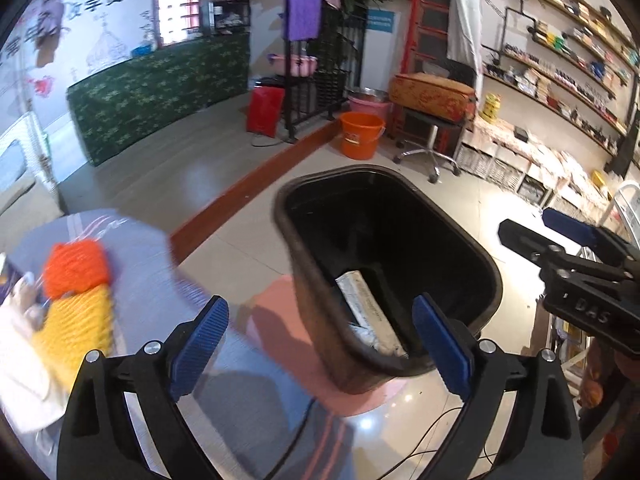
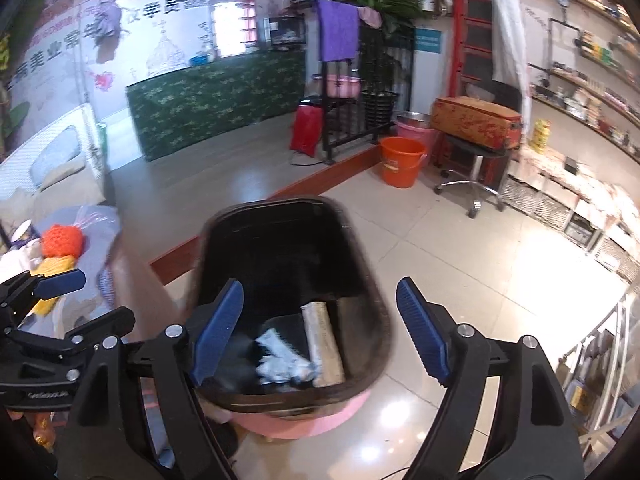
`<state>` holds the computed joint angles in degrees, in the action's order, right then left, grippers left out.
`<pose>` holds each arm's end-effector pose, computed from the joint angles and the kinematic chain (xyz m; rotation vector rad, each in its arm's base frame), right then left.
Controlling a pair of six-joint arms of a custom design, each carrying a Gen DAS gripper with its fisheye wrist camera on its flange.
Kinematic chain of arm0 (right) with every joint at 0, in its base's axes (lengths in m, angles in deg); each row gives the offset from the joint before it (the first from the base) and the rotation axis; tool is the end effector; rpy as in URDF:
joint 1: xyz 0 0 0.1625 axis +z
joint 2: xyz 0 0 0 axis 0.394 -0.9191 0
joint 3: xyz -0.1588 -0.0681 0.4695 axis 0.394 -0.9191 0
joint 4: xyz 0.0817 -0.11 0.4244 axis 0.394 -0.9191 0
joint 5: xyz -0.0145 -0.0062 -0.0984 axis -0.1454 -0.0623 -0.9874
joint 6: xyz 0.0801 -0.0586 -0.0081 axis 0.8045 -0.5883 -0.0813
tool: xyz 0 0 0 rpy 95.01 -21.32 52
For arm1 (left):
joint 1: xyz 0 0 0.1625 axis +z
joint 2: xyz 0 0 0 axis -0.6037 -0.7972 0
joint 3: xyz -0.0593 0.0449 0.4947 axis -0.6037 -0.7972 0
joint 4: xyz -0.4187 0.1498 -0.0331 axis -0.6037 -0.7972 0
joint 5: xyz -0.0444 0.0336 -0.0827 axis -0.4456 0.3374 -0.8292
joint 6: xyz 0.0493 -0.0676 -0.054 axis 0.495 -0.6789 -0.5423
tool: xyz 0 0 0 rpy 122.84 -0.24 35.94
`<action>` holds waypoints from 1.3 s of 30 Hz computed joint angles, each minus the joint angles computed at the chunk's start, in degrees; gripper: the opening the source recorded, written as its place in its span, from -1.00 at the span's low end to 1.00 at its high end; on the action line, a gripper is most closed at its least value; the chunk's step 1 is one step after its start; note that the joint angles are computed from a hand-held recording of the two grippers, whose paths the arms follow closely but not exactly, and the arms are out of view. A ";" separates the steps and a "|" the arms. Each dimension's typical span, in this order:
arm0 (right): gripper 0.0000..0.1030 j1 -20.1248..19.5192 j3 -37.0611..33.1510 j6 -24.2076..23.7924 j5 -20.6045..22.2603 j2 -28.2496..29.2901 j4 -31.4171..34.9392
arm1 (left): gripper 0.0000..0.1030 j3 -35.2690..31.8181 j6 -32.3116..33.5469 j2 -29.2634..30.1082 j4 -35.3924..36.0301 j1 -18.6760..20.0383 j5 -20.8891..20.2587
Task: Collect trash
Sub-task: 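Grasp the white face mask with the left gripper while the right gripper grasps the yellow foam net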
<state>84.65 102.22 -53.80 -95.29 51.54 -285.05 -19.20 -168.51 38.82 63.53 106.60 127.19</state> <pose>0.3213 -0.7545 -0.0218 0.4975 -2.2502 1.0260 -0.0734 -0.7540 0.2038 0.5424 2.2884 -0.8642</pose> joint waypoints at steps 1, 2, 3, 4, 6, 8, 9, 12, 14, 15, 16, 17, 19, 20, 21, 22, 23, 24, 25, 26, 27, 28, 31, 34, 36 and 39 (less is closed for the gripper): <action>0.54 0.24 -0.15 0.42 0.96 0.21 1.03 | 0.78 1.24 0.16 -0.99 -1.12 0.01 -0.51; 0.54 0.49 -0.30 0.77 1.96 0.41 2.20 | 0.78 2.75 0.35 -2.19 -2.54 0.00 -1.52; 0.54 0.71 -0.41 0.92 2.56 0.59 2.90 | 0.79 3.70 0.29 -3.00 -3.42 -0.07 -2.28; 0.54 1.05 -0.73 0.98 3.48 0.95 4.01 | 0.79 4.83 0.14 -3.96 -4.44 -0.01 -2.87; 0.54 1.46 -0.80 0.82 4.60 1.24 5.10 | 0.79 7.09 -0.81 -6.14 -6.54 0.16 -4.27; 0.54 1.95 -1.23 0.96 5.86 1.77 6.74 | 0.79 9.07 -1.13 -7.95 -8.41 0.30 -5.33; 0.54 2.14 -1.37 1.09 6.48 1.95 7.47 | 0.79 10.45 -0.94 -9.13 -10.13 0.27 -6.55; 0.55 2.64 -1.63 1.25 7.96 2.38 9.16 | 0.79 13.65 -1.65 -12.34 -13.71 0.66 -9.20; 0.55 3.13 -2.23 1.56 8.97 2.82 10.71 | 0.79 15.63 -2.95 -14.32 -15.88 0.99 -10.47; 0.55 3.30 -2.36 1.78 9.62 2.91 11.36 | 0.79 16.90 -3.19 -15.70 -17.50 1.32 -11.34; 0.55 3.47 -2.55 2.14 10.25 2.98 12.08 | 0.78 17.76 -3.12 -16.74 -18.81 1.56 -12.09; 0.55 3.61 -2.91 2.50 10.77 3.05 12.88 | 0.78 18.46 -3.32 -17.61 -19.83 1.84 -12.73; 0.55 3.97 -3.57 3.29 12.36 3.34 14.77 | 0.77 19.36 -4.82 -19.28 -19.93 2.86 -13.16; 0.55 4.16 -3.88 3.36 12.85 3.56 15.32 | 0.69 19.45 -5.59 -19.61 -19.53 3.10 -13.49; 0.55 4.42 -4.20 3.21 13.28 3.85 15.76 | 0.65 18.73 -7.15 -19.61 -17.98 3.62 -13.63; 0.55 4.57 -4.20 2.98 13.59 3.98 15.89 | 0.55 17.83 -9.06 -19.52 -16.00 4.23 -13.15; 0.55 4.84 -4.55 2.73 14.01 4.29 16.41 | 0.46 17.41 -10.43 -19.70 -14.54 4.79 -12.32; 0.55 5.08 -4.86 2.64 14.45 4.57 17.02 | 0.44 16.49 -12.03 -19.60 -12.58 5.46 -11.04; 0.55 5.30 -5.25 2.60 14.76 4.90 17.55 | 0.41 15.57 -12.83 -19.39 -11.17 5.95 -10.02; 0.55 5.51 -5.62 2.50 14.97 5.14 18.07 | 0.38 15.33 -13.07 -19.44 -10.64 6.27 -9.42; 0.55 5.78 -6.04 2.37 15.06 5.42 18.57 | 0.37 14.79 -13.10 -19.32 -9.98 6.72 -8.50; 0.55 6.03 -6.16 2.11 15.17 5.62 18.91 | 0.32 14.33 -13.13 -19.20 -9.21 7.20 -7.41; 0.55 6.43 -6.09 1.92 15.21 5.77 19.58 | 0.18 11.59 -14.24 -17.77 -5.02 8.39 -5.08; 0.55 6.63 -6.07 2.14 15.28 5.72 20.36 | -0.08 9.48 -15.12 -16.28 -1.84 9.29 -3.72; 0.55 6.65 -5.94 1.78 15.36 5.56 20.51 | -0.29 8.25 -16.15 -15.33 0.07 9.88 -2.67; 0.55 6.76 -6.27 1.44 15.24 5.81 21.00 | -0.62 8.22 -17.80 -15.13 1.14 10.56 -0.25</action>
<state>91.41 95.95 -52.36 -80.04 57.35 -264.05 -10.97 -186.30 23.69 64.67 117.16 126.93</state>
